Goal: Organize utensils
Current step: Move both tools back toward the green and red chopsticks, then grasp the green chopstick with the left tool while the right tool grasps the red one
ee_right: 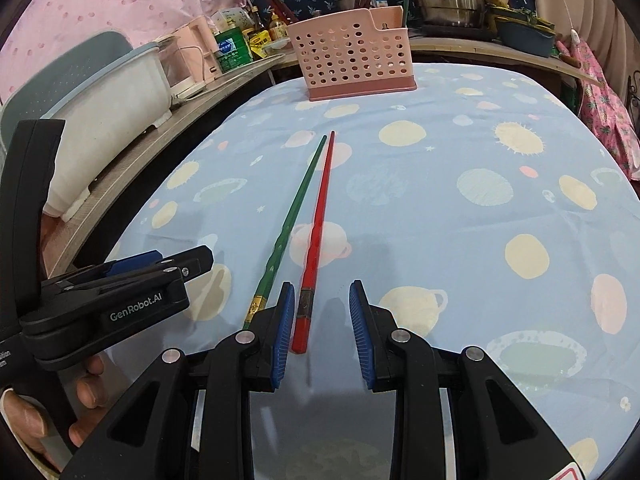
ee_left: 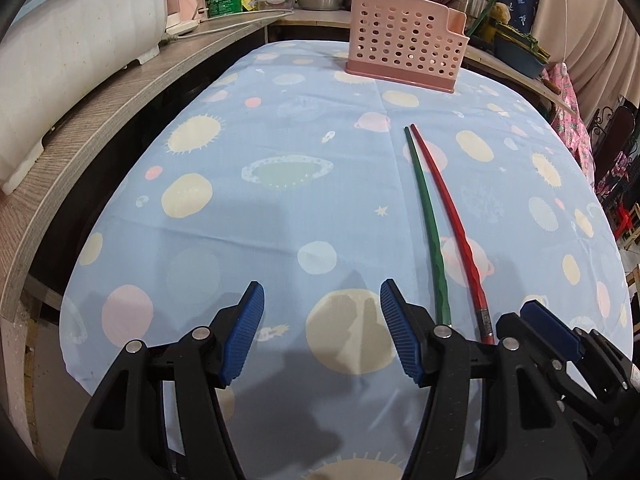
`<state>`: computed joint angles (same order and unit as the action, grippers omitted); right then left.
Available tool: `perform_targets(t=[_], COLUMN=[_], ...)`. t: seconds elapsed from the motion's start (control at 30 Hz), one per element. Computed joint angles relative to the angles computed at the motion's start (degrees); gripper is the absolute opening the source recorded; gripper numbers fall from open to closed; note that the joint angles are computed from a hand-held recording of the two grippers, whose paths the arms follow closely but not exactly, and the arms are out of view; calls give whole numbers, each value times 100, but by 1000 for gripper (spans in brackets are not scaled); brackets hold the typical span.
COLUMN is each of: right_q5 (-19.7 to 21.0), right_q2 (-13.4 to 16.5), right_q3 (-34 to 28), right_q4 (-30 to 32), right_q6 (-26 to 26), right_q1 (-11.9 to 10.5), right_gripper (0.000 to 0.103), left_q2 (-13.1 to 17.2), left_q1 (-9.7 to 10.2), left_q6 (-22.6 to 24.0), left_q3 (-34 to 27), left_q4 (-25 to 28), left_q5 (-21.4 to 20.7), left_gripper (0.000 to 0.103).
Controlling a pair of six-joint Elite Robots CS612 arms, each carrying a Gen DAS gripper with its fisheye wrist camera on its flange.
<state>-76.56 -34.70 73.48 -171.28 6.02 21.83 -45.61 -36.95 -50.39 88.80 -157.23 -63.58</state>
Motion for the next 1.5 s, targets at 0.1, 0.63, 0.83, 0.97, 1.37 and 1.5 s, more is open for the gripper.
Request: perform_targets(t=[0.1,0.63,0.83,0.97,1.37,1.5], right_q5=[9,-521,-504,-488,-499,-492], right_q2=[10,23,-59,-93,-104,-105], right_q3=[9,100,276,359,395,401], right_q4=[29,-135,-229,-288,-326,-327], right_q6=[-61,-249,73,156,153,162], right_q1=[23,71,-47,-84,-89,-91], right_gripper=[28,7,7,7,7,7], left_q2=[-6,7,42,98,151,130], left_q1=[-2,-103,-153,-174,-205,-189], left_q6=[-31,211,382,453,518,551], left_q3=[33,39,-8,-87,-159,-128], left_q4=[-33,-218,-309,-232,-32,-120], left_q5=[-41,-150,-275,-334,-231,-352], left_gripper=[57,69,71,71,43,18])
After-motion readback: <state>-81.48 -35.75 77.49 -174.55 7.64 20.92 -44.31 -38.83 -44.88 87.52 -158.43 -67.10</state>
